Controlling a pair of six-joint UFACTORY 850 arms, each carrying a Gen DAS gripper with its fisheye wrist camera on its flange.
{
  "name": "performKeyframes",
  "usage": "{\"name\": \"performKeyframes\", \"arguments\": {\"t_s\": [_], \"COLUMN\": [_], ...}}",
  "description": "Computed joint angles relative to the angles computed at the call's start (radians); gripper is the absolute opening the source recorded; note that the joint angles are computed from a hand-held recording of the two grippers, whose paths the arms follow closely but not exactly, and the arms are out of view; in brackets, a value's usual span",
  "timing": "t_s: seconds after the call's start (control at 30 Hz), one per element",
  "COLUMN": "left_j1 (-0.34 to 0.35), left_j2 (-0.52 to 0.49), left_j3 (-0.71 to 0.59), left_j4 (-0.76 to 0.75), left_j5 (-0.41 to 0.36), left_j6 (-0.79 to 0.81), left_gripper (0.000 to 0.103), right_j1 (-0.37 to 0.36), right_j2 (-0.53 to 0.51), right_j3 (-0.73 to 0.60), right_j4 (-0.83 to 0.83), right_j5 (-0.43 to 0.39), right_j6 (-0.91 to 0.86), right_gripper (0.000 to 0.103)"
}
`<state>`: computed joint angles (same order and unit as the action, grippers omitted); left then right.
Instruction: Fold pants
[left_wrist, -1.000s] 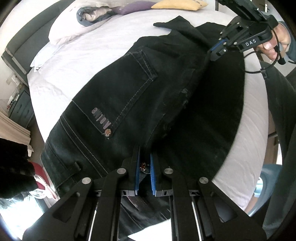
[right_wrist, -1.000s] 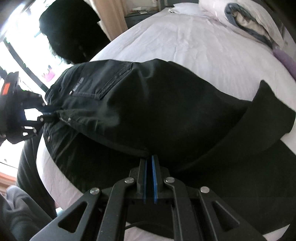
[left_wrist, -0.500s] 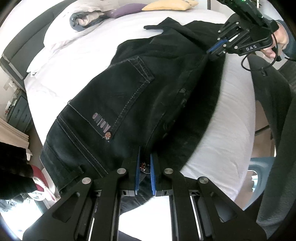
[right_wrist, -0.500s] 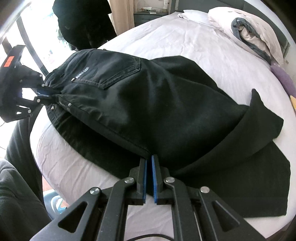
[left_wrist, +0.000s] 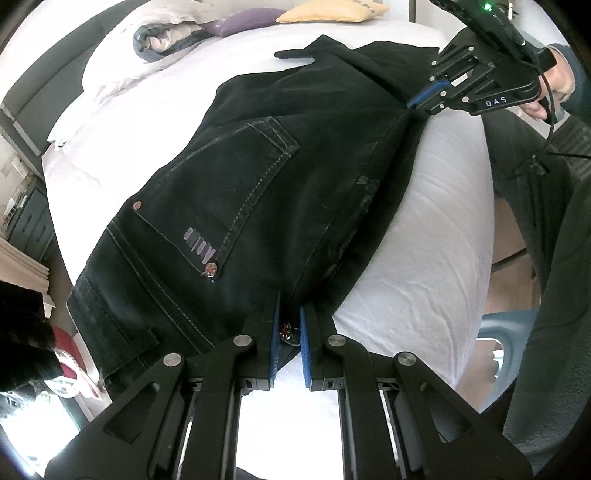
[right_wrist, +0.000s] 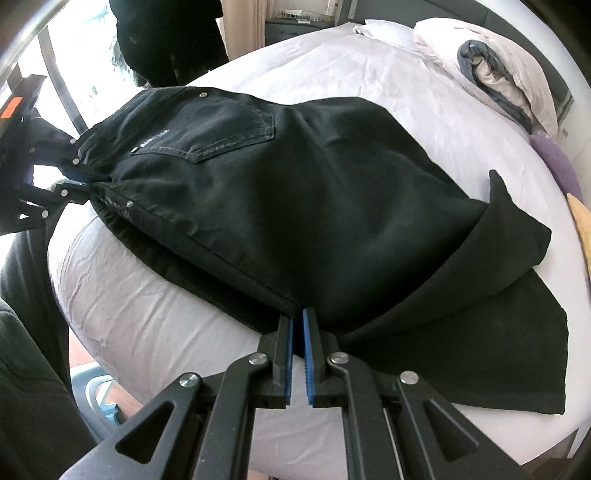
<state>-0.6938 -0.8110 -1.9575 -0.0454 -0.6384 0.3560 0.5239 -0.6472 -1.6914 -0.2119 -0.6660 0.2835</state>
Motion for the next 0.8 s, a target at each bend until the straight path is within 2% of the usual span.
{"name": "performKeyframes", "arguments": {"t_s": [0.27,0.47,0.57,0.67,0.73,0.77,0.8], "left_j1": [-0.004,0.001,0.007,0.01,0.018,0.024,0.028], "left_j2": [-0.01,0.003,0.002,-0.005,-0.003,0.0,0.003], "left_j3": [0.011,0.041,0.048,0.015,0.0,-0.008,-0.01], "left_j4": [0.004,0.011,-0.002,-0.005,-0.033,-0.051,-0.066], "left_j5": [0.024,0.063,0.078,0.028,-0.013,-0.042,-0.063], "left_j6": [-0.015,-0.035,-0.051,-0.078,-0.065,-0.06,-0.051], "left_gripper": [0.008,0.01,0.011,0.013,0.019,0.029,0.053], "right_j1": [-0.004,0.012,0.019,0.04,0.045,0.043,0.04], "right_j2": [-0.003,0.037,0.022,0.014,0.018,0.024,0.031], "right_j3": [0.015,0.079,0.07,0.06,0.066,0.074,0.083], "right_j4": [0.011,-0.032,-0.064,-0.147,-0.17,-0.165,-0.16], "right_j5": [0.016,0.046,0.032,0.011,0.011,0.021,0.03], "right_j6": [-0.007,0.045,0.065,0.094,0.11,0.115,0.125], "right_gripper": [0.006,0.006,0.006,0.009,0.01,0.011,0.013]}}
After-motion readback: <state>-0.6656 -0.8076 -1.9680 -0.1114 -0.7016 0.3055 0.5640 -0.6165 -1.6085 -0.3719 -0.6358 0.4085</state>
